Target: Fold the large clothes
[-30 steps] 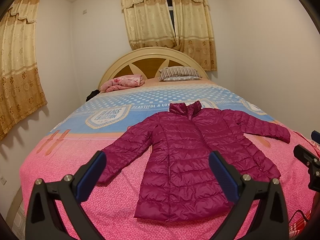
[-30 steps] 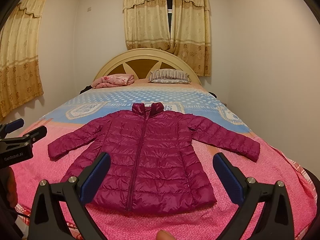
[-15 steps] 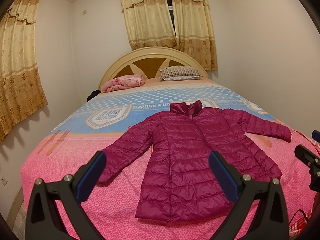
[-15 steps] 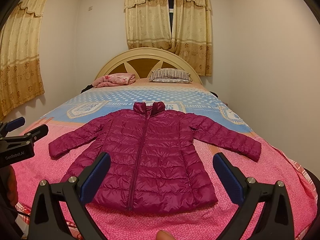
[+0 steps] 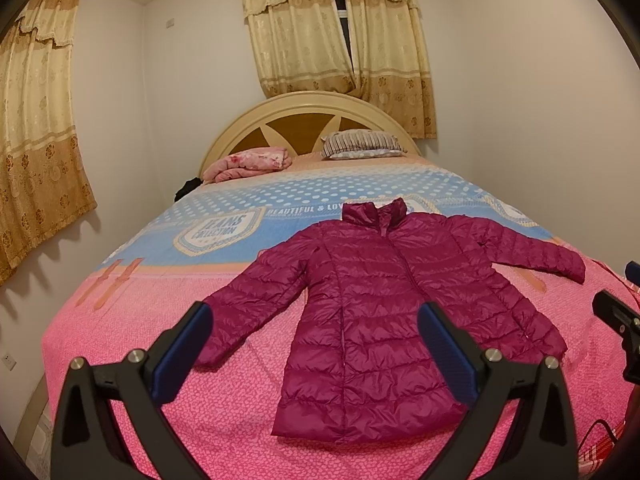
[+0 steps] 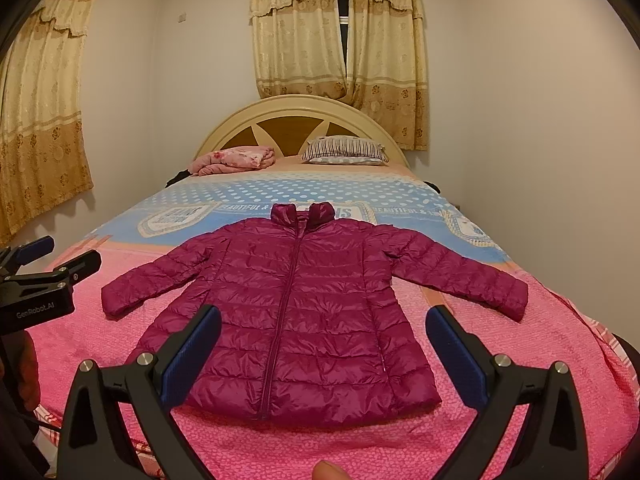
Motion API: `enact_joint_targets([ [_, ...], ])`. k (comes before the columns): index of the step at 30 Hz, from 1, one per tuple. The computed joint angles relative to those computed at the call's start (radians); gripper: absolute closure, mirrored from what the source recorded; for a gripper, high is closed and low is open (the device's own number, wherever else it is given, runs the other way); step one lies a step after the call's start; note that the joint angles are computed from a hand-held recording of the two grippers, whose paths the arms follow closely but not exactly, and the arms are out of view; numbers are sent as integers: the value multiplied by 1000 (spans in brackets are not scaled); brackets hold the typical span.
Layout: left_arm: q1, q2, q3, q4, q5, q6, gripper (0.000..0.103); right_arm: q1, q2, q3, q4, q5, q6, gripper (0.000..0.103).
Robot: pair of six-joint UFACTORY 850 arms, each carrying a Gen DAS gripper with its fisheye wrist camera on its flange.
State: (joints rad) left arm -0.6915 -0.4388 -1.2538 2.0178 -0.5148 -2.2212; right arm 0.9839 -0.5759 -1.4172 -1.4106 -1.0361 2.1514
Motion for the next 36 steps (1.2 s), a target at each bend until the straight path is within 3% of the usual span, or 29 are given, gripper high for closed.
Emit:
enact_joint_targets([
  [12, 10, -95, -99, -121, 23, 137, 0, -38, -19, 9, 15, 55, 20, 1],
  [16, 21, -161, -180, -186, 80, 224, 0, -86, 7, 97, -88, 131, 241, 1],
  [20, 23, -236, -271, -239, 106, 308, 0, -167, 15, 135, 9, 244, 246, 1],
  [25, 31, -351, -423, -435, 143, 519, 0, -288, 78, 283, -75, 344, 484, 1],
  [28, 36, -424, -517, -577, 145, 663, 0, -371, 107, 347, -76, 370, 542, 1],
  [36, 34, -538, -660, -732, 143, 834, 0, -575, 135, 420, -73, 402, 597, 1],
])
